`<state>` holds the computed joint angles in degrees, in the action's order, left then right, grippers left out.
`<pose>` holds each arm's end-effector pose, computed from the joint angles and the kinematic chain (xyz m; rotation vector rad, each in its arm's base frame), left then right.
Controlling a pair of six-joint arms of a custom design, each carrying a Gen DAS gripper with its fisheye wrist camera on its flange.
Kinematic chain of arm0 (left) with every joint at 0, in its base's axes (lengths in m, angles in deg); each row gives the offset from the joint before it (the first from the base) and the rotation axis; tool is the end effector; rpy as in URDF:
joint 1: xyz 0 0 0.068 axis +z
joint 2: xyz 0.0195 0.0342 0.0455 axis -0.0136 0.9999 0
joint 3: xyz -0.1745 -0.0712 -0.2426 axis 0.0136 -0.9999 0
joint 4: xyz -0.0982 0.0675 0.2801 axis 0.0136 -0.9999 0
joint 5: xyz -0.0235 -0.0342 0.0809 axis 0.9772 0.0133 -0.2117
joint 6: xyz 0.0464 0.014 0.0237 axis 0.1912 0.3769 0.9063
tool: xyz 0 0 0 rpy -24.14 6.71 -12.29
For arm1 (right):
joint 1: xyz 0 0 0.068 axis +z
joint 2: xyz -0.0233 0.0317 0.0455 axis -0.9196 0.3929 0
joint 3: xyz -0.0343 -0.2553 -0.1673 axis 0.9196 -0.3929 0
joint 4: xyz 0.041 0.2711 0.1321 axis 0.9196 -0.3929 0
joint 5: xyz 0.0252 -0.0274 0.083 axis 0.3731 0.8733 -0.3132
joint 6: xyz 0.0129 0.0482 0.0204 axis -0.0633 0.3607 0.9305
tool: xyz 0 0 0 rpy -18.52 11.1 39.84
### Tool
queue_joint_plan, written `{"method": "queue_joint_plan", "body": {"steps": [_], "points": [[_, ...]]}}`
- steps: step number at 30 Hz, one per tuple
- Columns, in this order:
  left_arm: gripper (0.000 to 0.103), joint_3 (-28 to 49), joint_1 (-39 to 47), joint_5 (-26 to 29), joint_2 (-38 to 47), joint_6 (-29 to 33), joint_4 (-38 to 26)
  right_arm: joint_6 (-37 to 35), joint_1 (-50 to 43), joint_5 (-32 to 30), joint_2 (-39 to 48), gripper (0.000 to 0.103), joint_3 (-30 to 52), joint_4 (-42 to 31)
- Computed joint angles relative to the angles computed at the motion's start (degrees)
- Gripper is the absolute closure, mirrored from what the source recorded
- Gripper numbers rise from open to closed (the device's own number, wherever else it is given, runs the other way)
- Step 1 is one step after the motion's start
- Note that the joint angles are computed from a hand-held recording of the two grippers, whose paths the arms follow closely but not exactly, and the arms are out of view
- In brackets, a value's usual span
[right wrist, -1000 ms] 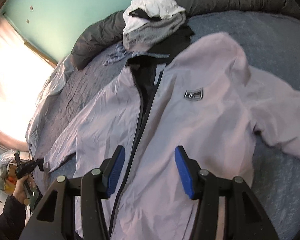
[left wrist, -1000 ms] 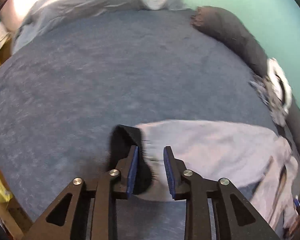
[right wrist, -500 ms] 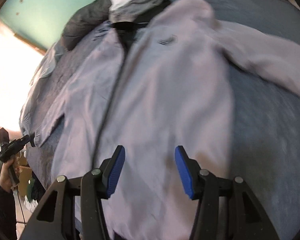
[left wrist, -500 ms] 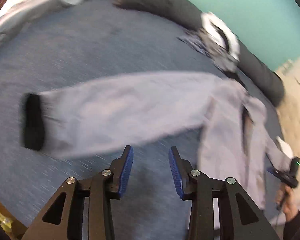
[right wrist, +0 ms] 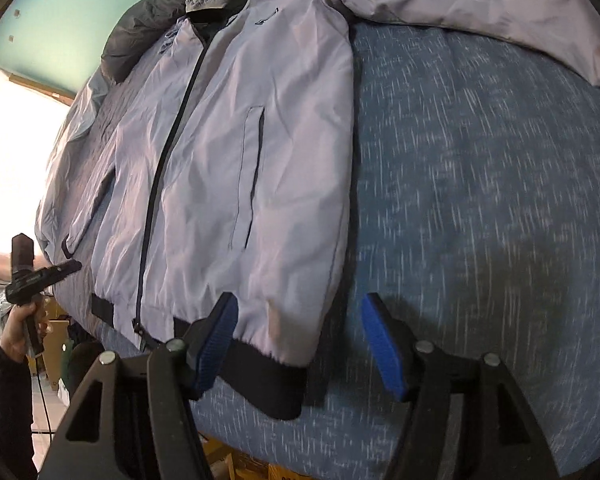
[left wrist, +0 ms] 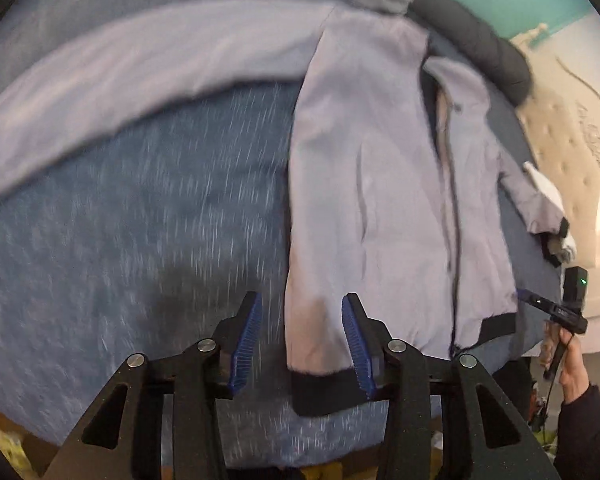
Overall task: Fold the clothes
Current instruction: 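Release the cuff and move the left tool to the black hem, then grasp the black hem of the jacket with both tools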
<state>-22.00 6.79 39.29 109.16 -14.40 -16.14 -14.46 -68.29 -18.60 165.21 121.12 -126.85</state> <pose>0.1611 0.0108 0.1466 -0.7920 2.6881 -0.5109 0.4834 0.0058 0.1454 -0.9614 2.8221 0.8345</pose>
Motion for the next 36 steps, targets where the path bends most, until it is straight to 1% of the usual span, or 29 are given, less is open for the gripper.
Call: {"method": "queue_joint_plan", "body": {"steps": [4,6,7,8,9,10,11,13,14,15,16,17,18,20,21,25,28,30,33,34,36], "points": [[0.057,-1.91,-2.63,0.12,2.40,-2.03,2.05,-0.62,-0.15,0.66,-0.08,0.038,-1.83,-0.37],[0.057,-3.37,-2.46,1.97,1.92,-2.79,3.48,-0.60,-0.35,0.44,0.79,0.038,-1.40,-1.37],[0.057,-4.15,-2.28,2.75,1.54,-3.26,4.21,-0.42,-0.51,0.07,1.18,0.041,-1.10,-1.71],[0.057,-4.91,-2.13,3.29,1.11,-3.78,4.87,-0.31,-0.73,-0.56,1.54,0.046,-0.91,-2.04],[0.057,-5.50,-2.14,3.59,0.88,-4.13,5.46,-0.20,-0.96,-1.23,1.90,0.056,-0.74,-2.37],[0.057,-5.98,-2.27,3.71,0.83,-4.35,6.00,-0.37,-1.05,-1.49,1.89,0.061,-0.86,-2.52],[0.057,-6.27,-2.69,3.67,0.81,-4.64,6.41,-0.60,-1.12,-1.68,1.83,0.063,-1.03,-2.64],[0.058,-6.53,-3.98,3.32,0.85,-5.36,7.01,-1.54,-1.11,-1.72,1.11,0.080,-1.67,-2.31],[0.058,-6.67,-4.63,3.15,0.88,-5.72,7.32,-2.07,-1.13,-1.73,0.48,0.083,-2.24,-1.88],[0.061,-6.65,-5.34,2.96,0.81,-5.94,7.51,-2.59,-1.13,-1.74,-0.17,0.087,-2.82,-1.42],[0.070,-6.59,-6.05,2.92,0.56,-6.17,7.73,-3.43,-1.20,-2.01,-0.63,0.088,-3.00,-1.82],[0.074,-6.50,-6.94,2.65,0.47,-6.65,7.93,-4.33,-1.27,-2.33,-1.06,0.089,-3.10,-2.36],[0.076,-6.31,-8.02,2.11,0.59,-7.27,8.04,-5.15,-1.35,-2.43,-1.54,0.090,-3.19,-2.91],[0.087,-5.65,-10.15,1.11,0.97,-8.03,7.73,-6.76,-1.53,-2.56,-2.48,0.091,-3.35,-4.04],[0.089,-5.32,-11.02,0.84,0.44,-8.45,7.19,-7.45,-2.05,-2.73,-2.67,0.092,-3.16,-4.71],[0.090,-4.16,-13.91,0.30,-2.88,-10.31,4.51,-8.22,-4.45,-2.97,-2.46,0.092,-1.69,-6.04],[0.091,-3.78,-15.80,0.55,-4.70,-12.25,3.61,-4.73,-5.04,-1.93,-1.01,0.092,-0.98,-4.29],[0.091,-3.56,-17.06,-0.13,-4.06,-13.56,4.01,-2.57,-5.14,-2.03,0.06,0.092,-0.68,-3.41],[0.091,-3.69,-17.50,-0.21,-2.32,-14.40,4.96,-1.34,-4.73,-1.99,0.22,0.092,-0.88,-2.67],[0.090,-3.90,-17.35,0.02,-2.01,-14.83,5.38,-0.96,-4.65,-2.27,0.56,0.089,-0.52,-3.26],[0.089,-4.07,-17.48,0.28,-0.82,-14.62,5.85,-0.95,-4.52,-2.67,1.94,0.087,1.30,-5.94]]}}
